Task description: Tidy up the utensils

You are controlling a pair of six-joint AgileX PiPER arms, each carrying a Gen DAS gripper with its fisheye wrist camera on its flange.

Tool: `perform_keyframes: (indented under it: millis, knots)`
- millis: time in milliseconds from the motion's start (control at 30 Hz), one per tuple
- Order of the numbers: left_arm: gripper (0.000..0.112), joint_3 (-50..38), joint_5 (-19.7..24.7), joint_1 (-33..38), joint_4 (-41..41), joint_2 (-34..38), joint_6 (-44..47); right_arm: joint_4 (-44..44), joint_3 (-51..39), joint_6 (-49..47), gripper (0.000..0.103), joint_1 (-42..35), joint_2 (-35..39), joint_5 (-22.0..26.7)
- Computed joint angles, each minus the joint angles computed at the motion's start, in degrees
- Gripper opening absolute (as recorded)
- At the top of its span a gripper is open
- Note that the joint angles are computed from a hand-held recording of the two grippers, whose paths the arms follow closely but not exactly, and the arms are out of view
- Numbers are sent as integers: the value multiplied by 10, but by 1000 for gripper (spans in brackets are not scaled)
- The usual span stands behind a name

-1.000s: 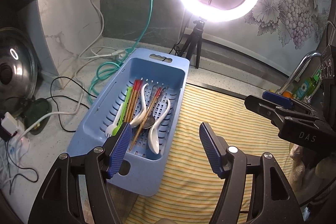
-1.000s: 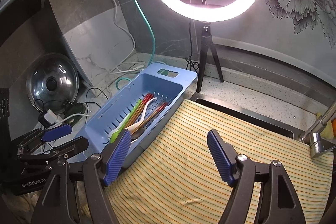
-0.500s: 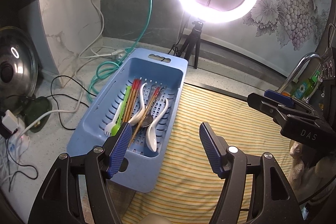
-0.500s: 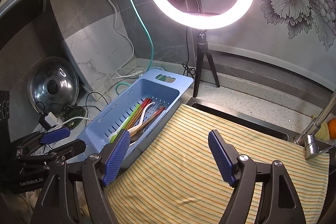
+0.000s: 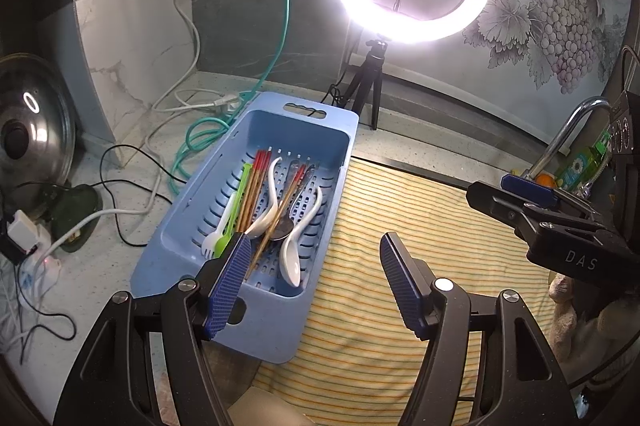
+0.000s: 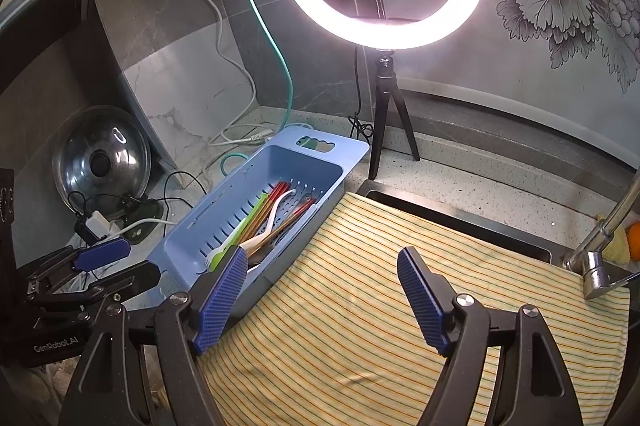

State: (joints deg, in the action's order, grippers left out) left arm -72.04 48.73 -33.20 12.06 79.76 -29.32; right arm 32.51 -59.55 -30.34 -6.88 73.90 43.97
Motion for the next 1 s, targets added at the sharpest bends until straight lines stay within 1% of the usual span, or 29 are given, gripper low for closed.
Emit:
perform_keyframes:
  millis: [433, 1000]
  knots:
    - [67, -2, 11, -9, 6, -3, -9, 1, 8, 1, 75, -5, -3, 0]
    - [67, -2, 11, -10, 6, -3, -9, 7, 9, -3, 75, -12, 0, 3]
